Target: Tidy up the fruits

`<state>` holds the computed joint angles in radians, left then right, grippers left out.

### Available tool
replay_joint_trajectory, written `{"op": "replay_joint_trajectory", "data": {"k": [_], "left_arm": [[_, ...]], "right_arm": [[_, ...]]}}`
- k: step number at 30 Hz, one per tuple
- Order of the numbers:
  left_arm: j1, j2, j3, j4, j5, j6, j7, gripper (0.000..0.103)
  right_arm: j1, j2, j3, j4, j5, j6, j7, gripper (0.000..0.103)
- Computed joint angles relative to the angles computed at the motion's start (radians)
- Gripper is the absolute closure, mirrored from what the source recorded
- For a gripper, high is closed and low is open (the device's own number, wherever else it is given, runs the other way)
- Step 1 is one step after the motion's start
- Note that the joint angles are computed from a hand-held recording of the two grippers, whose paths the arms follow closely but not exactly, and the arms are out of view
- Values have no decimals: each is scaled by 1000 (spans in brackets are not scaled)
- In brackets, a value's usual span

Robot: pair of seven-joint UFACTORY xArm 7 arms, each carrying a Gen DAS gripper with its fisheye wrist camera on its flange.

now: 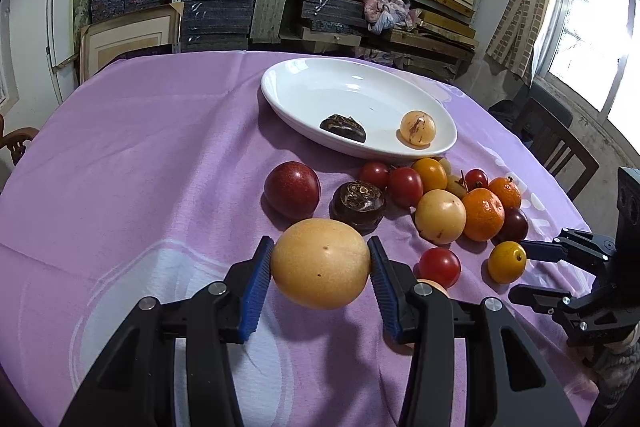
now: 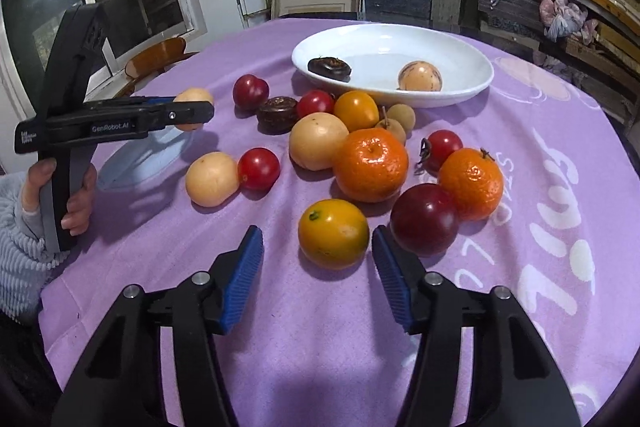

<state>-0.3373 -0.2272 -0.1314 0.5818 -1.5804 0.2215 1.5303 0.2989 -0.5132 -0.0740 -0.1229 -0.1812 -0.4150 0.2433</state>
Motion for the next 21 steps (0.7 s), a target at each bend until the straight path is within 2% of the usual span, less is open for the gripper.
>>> {"op": "replay_joint_trajectory", "data": {"k": [2,4,5,6,13,16,18,21], "left_arm": [[-2,4,-3,0,6,-2,-6,55],[-4,8,-4,1,7,-5,-4,55],[-6,11,-6,1,9,-7,-5,55],[-7,16,-8,3,14,-11,-10,55],[-16,53,-7,13,69,-36,-68,55],[-20,69,-4,14,104,-43,-98,55],[-23,86,-5,14,165,-43,-153,55],[-32,88,6,12,157,-41,-142,55]], "right_arm": [[27,19,-72,16,-29,13,5,50],[28,44,-76,32,-28,17,17,55],[35,55,-88,39,-37,19,21,62],[35,60,-92,44,-42,23,23,65],[9,75,-71,36,-63,-31,31,65],[5,54,-54,31,-76,-9,35,65],[17,52,-59,36,-83,12,38,65],[23,48,-55,39,-76,30,37,65]]}}
